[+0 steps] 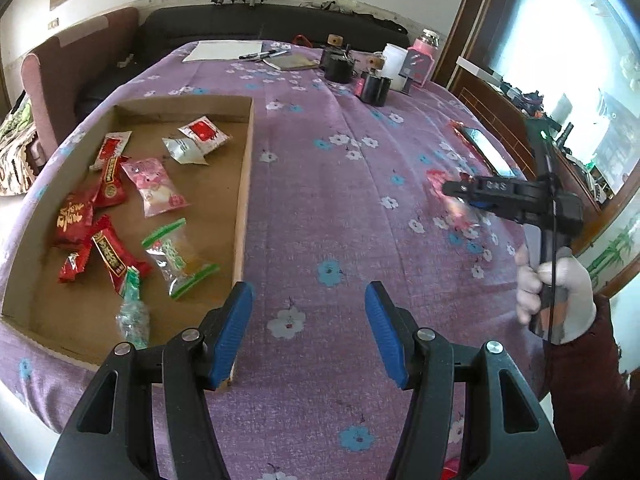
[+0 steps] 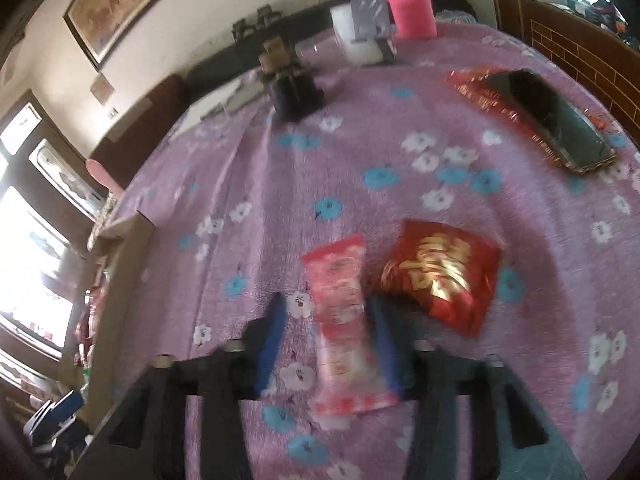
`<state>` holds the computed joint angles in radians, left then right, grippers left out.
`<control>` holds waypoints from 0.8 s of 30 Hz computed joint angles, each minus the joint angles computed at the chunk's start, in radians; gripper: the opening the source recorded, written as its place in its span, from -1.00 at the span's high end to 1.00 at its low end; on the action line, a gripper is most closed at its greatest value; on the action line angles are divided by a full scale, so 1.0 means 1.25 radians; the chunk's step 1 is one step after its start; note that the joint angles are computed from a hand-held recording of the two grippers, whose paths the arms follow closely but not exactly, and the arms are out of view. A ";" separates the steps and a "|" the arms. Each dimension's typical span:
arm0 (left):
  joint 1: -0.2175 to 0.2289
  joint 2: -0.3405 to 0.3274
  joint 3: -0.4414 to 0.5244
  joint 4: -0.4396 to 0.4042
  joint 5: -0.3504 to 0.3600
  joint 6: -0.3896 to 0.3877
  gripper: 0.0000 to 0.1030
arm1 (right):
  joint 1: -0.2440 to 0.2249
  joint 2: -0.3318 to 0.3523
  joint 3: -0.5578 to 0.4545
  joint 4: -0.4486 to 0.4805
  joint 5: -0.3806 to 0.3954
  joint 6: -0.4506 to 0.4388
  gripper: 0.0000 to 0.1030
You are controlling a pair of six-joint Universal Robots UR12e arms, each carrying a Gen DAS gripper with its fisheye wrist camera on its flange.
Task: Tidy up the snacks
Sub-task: 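Move both tools back over the table toward the pink packet and red bag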
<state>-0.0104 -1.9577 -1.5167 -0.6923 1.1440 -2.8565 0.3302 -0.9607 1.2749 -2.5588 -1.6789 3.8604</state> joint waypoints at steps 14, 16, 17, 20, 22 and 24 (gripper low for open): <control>0.012 0.000 -0.002 -0.009 -0.047 -0.011 -0.12 | -0.022 -0.047 0.044 -0.073 -0.150 -0.032 -0.27; 0.011 -0.005 0.005 -0.035 -0.063 -0.009 -0.12 | -0.041 -0.053 0.059 -0.041 -0.132 -0.006 -0.27; 0.010 -0.006 0.008 -0.045 -0.069 -0.008 -0.12 | -0.051 -0.054 0.069 -0.042 -0.101 0.006 -0.27; 0.006 -0.008 0.012 -0.059 -0.063 -0.008 -0.12 | -0.065 -0.058 0.095 -0.065 -0.012 0.032 -0.27; 0.005 -0.009 0.015 -0.057 -0.054 -0.013 -0.12 | -0.058 -0.059 0.104 -0.095 0.015 0.019 -0.27; 0.005 -0.012 0.022 -0.066 -0.056 -0.019 -0.12 | -0.054 -0.052 0.097 -0.101 0.070 -0.002 -0.27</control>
<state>-0.0047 -1.9722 -1.4889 -0.7744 1.0736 -2.8804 0.2624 -1.0253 1.3960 -2.6850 -1.5913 3.8580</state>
